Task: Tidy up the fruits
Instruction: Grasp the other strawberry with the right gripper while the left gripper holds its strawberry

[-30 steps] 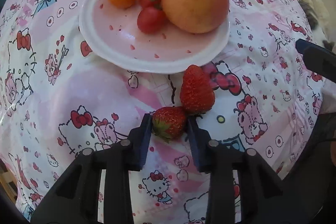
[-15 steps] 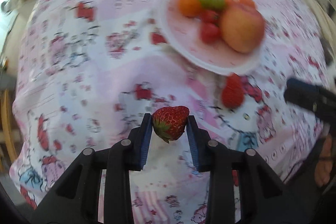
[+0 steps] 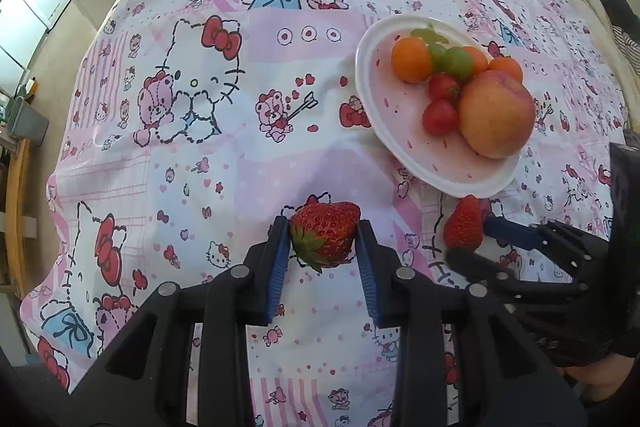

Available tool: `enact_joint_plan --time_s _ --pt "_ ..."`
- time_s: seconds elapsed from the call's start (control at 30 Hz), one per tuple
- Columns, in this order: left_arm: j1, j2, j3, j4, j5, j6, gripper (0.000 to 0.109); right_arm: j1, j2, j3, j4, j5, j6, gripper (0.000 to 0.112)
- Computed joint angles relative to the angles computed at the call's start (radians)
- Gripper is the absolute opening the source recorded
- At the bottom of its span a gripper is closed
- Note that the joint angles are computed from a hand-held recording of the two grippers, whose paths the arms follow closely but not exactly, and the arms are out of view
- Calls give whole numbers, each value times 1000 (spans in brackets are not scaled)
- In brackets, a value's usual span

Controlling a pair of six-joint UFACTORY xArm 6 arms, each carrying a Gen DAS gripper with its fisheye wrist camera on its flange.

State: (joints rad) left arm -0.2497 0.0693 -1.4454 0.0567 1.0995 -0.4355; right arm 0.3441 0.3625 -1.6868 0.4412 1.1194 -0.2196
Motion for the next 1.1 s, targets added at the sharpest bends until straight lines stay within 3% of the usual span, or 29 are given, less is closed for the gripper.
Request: enact_joint_plan --time_s 0.2,0.6,1.0,1.1 --pt "-3 4 -7 -6 -9 0 29 1 7 0 -8 -4 -20 37" --pt "-17 -12 7 14 -68 -10 29 -55 -120 111 104 -43 -70 37" --pt "-27 -34 17 -18 -141 39 29 -128 -179 123 238 -112 -73 37" --pt "-28 -10 -36 -6 -111 44 29 -146 -174 105 279 -128 -75 37"
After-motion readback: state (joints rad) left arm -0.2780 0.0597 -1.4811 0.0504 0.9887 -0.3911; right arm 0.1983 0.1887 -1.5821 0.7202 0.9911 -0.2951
